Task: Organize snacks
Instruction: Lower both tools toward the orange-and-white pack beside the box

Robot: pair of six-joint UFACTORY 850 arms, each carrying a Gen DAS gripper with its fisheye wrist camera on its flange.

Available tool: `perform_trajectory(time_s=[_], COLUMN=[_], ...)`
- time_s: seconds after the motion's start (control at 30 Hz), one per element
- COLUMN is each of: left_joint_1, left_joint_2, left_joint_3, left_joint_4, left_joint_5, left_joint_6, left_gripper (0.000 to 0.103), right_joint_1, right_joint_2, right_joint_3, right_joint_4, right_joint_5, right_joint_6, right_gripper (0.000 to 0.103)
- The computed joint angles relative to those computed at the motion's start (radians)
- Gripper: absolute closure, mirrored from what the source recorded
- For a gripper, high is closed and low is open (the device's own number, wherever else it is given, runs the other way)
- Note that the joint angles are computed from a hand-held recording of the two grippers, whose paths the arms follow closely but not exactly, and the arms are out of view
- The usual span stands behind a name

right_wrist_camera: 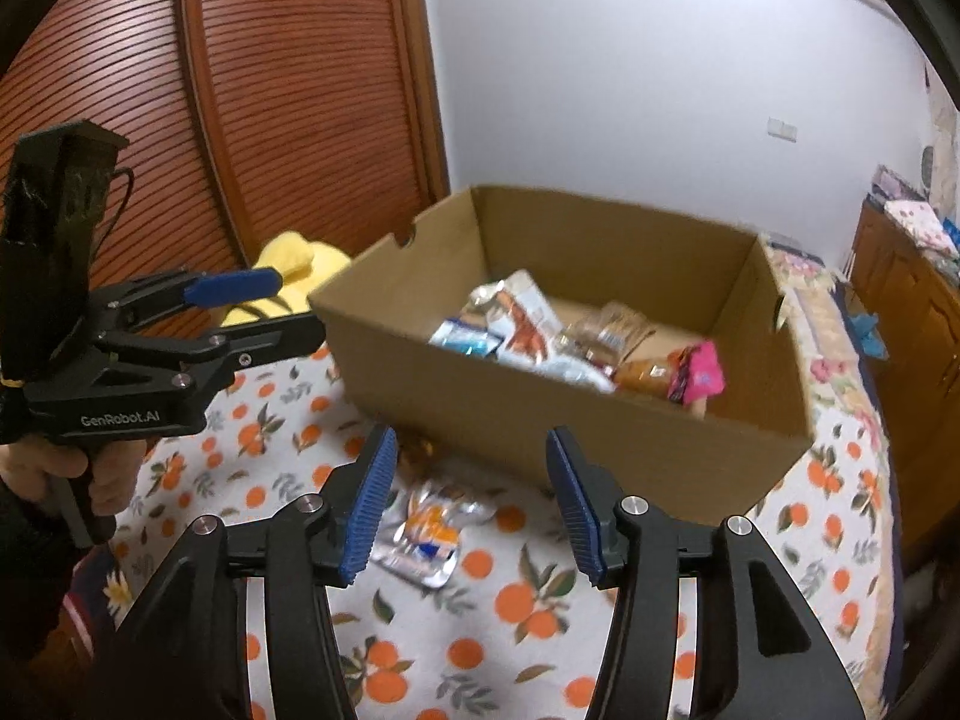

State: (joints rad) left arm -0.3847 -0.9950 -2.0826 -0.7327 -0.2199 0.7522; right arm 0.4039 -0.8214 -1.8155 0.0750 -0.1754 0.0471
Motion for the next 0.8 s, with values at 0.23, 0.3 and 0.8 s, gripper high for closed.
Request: perform_trajectory(time_s=[0.23, 0.3, 0.8], left_joint_1=[0.003, 0.005, 0.014], left_joint_2=[0.01, 0.016, -0.01], left_joint_3=[0.055, 0.074, 0.079], left_joint_4=[-0.027, -0.052, 0.018], left_joint_5=[-0.002, 0.001, -0.021], left_joint_6=[0.018, 0.039, -0.03], left_gripper=[0.032, 0.032, 0.032], right_joint_1=[0.008, 0.009, 0.019], right_joint_2=[-0.023, -0.03, -0.112], right_joint_3=[0.007, 0.006, -0.073], right_joint_4=[0.084, 0.1, 0.127], right_joint_5=[-0.017, -0.021, -0.098], right_joint_6=[-0.063, -0.072, -0.095], right_gripper=[0.05, 0.05, 0.05])
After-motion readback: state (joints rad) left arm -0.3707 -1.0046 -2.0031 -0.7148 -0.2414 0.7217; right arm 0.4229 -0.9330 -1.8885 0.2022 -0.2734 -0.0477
